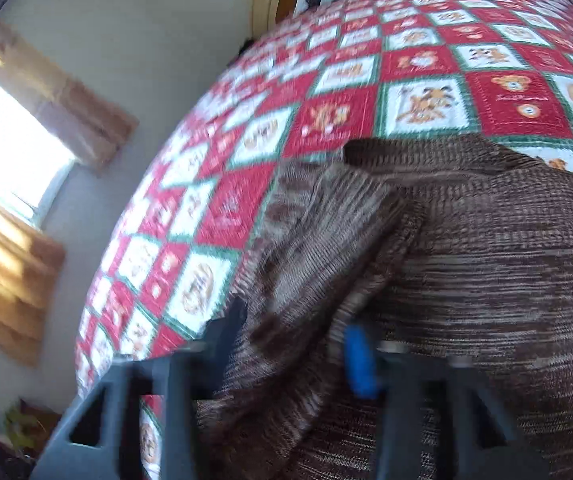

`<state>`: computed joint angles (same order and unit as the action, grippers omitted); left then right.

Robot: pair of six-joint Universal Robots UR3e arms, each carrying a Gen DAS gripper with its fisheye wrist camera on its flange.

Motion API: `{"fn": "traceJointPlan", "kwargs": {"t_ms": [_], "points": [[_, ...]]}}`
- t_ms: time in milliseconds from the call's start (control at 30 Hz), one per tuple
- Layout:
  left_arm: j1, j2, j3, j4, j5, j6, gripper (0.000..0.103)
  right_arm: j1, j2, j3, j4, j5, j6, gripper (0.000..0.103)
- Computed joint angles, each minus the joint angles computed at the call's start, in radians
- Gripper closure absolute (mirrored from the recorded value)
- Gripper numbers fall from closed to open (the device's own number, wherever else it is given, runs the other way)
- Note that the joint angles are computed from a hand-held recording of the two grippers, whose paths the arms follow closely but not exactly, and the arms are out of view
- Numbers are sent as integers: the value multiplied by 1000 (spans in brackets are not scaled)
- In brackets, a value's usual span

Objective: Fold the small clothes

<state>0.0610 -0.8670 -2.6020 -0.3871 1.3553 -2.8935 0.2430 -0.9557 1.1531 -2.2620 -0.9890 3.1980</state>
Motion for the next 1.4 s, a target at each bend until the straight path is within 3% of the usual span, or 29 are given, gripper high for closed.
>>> {"fn": "traceJointPlan", "kwargs": {"t_ms": [33,100,200,267,333,400,500,567,600,633,667,733,867,967,1133,1267,1400], "points": [[-35,-76,11,74,29,-22,8,-1,-4,4,5,0,-6,64],[-20,-122,20,104,-12,-26,19,-14,-8,14,4,25,-12,64],[84,-50,8,5,-139,-24,38,-55,-20,65,-21,105,6,63],[150,-3,-4,-48,-188,-22,64,-85,-21,99,-45,161,42,63],[227,34,-13,-132,-267,-5,77,-103,5,90,-48,210,97,62],[301,97,-18,-252,-339,39,77,-110,27,73,-53,237,134,58],[215,20,-21,-151,-257,-1,77,-85,37,47,-75,225,145,43],[110,-109,8,-35,-156,-59,77,-44,37,23,-88,151,114,43],[77,-149,22,-7,-118,-78,77,-23,39,9,-91,107,94,49],[72,-155,26,-5,-111,-88,77,-4,35,6,-98,63,77,73],[81,-144,25,-18,-120,-95,77,20,32,-6,-92,-6,57,85],[146,-90,24,-101,-180,-102,87,28,34,-13,-82,-28,46,90],[303,38,51,-351,-357,-55,87,17,-4,10,-105,-20,28,91],[271,34,88,-355,-374,-71,87,14,-46,-22,-52,-26,-34,92],[110,-151,205,-194,-380,-168,87,-29,-129,-72,76,-27,-154,93],[-78,-397,366,-31,-357,-256,87,-127,-245,-59,193,-27,-297,94],[-181,-530,455,46,-356,-303,87,-253,-301,-59,309,-50,-445,94]]}}
